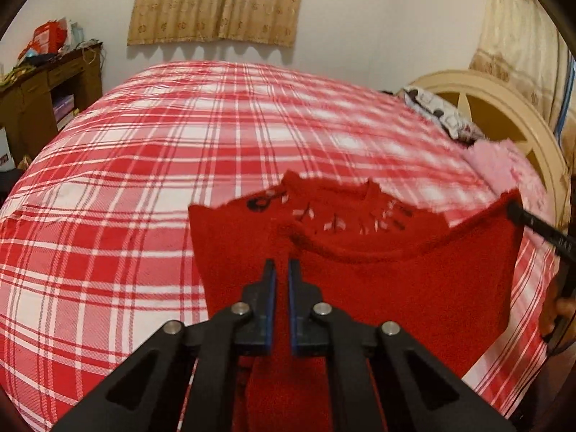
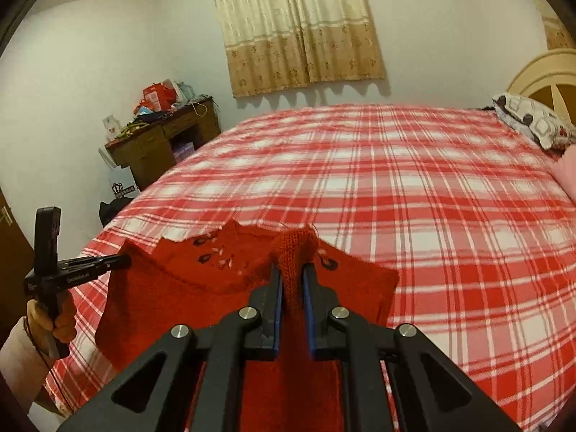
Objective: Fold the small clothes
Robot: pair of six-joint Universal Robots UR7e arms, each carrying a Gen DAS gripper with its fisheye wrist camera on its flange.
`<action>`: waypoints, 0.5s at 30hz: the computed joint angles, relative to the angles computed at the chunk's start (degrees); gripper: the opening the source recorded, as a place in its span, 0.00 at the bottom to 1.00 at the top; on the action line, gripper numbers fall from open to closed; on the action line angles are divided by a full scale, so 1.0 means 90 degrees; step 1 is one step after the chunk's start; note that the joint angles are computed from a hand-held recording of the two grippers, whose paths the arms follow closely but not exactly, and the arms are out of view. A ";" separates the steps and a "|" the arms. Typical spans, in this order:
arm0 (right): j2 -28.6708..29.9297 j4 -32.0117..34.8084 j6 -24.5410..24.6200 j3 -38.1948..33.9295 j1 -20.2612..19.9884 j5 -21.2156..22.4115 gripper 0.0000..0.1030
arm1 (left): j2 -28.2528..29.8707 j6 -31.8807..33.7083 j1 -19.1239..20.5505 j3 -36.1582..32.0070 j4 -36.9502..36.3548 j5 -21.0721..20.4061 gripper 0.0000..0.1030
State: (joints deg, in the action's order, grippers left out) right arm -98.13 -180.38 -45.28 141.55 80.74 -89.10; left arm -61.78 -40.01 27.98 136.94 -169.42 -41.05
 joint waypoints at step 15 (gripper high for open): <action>0.3212 -0.2083 0.0010 -0.1900 0.0346 -0.1436 0.09 | 0.1207 0.0637 0.1411 -0.1888 -0.0265 0.1170 0.04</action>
